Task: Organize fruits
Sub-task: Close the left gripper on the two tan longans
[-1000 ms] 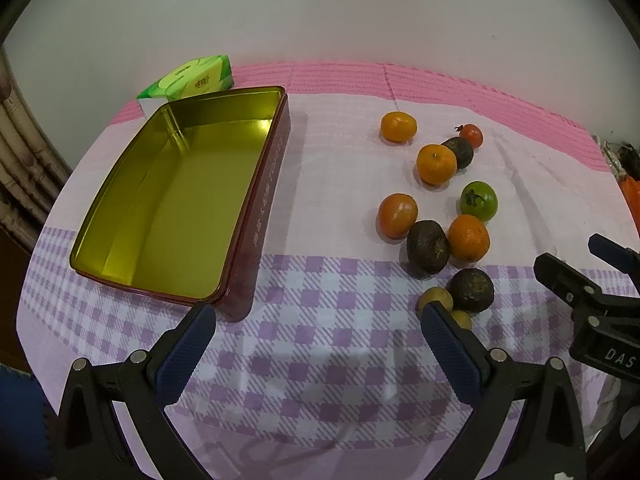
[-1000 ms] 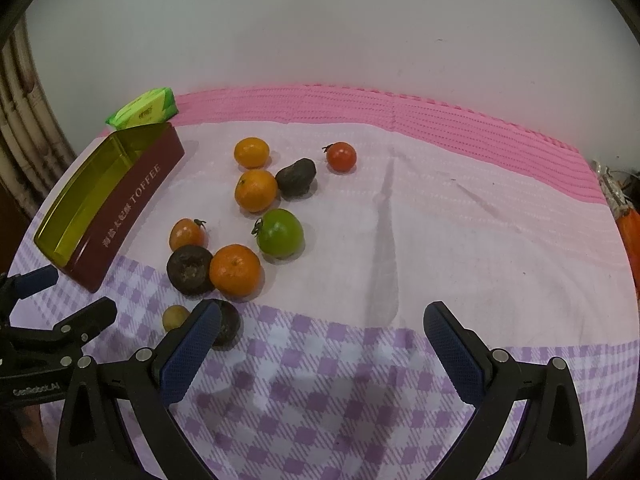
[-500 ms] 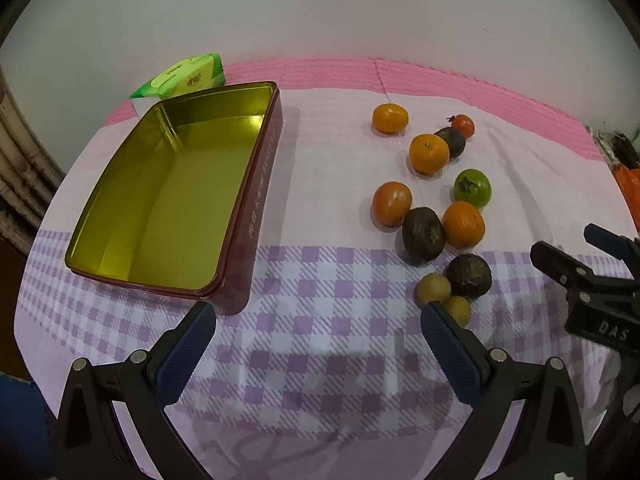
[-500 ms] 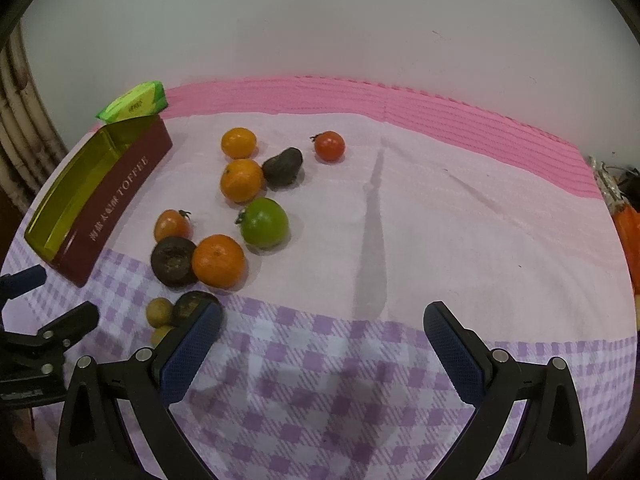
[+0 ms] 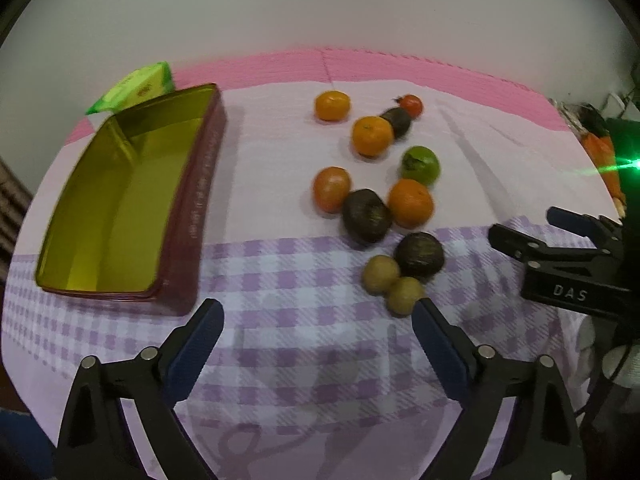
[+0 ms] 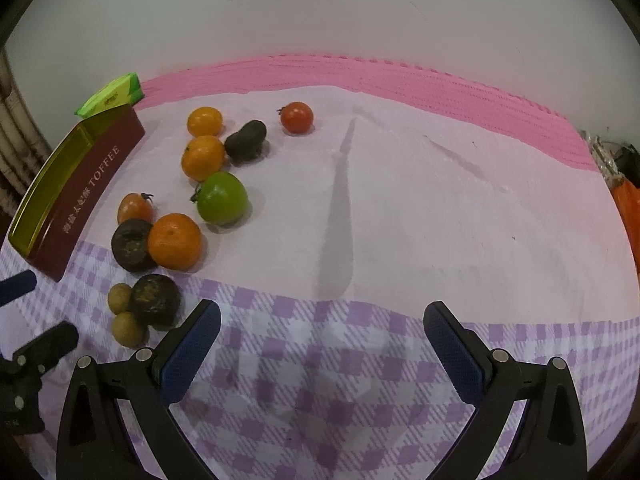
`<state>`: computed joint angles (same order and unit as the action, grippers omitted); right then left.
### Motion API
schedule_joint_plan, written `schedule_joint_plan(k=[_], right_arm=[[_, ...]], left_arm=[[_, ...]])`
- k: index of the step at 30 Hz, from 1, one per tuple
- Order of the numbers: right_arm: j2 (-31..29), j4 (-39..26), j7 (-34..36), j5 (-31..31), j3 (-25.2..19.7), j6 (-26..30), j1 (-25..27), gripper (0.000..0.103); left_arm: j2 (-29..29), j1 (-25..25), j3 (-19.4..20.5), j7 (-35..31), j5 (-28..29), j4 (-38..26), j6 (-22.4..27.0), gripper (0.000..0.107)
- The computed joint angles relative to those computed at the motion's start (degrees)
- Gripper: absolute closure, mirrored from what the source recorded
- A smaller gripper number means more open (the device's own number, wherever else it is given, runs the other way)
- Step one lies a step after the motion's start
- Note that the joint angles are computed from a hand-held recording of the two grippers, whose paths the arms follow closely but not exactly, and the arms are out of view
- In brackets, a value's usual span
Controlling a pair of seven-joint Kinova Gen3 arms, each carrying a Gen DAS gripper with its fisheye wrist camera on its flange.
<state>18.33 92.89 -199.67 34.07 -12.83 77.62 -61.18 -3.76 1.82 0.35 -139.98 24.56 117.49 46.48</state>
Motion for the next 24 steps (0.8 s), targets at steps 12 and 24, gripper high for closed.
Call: schedule_joint_plan(k=[12,24], right_arm=[[-1.03,2.09,-1.22,-0.92,-0.24,-2.14,0.95,0.002],[-1.73,3.95,-2.00,-1.21,-0.66,-4.89,1.62,0.002]], left_arm=[[5.70,1.14,2.80,5.35,-1.07,-4.85,6.31,0.041],[8.79,3.23,4.96,7.08,-2.61,-5.68,5.06,0.071]])
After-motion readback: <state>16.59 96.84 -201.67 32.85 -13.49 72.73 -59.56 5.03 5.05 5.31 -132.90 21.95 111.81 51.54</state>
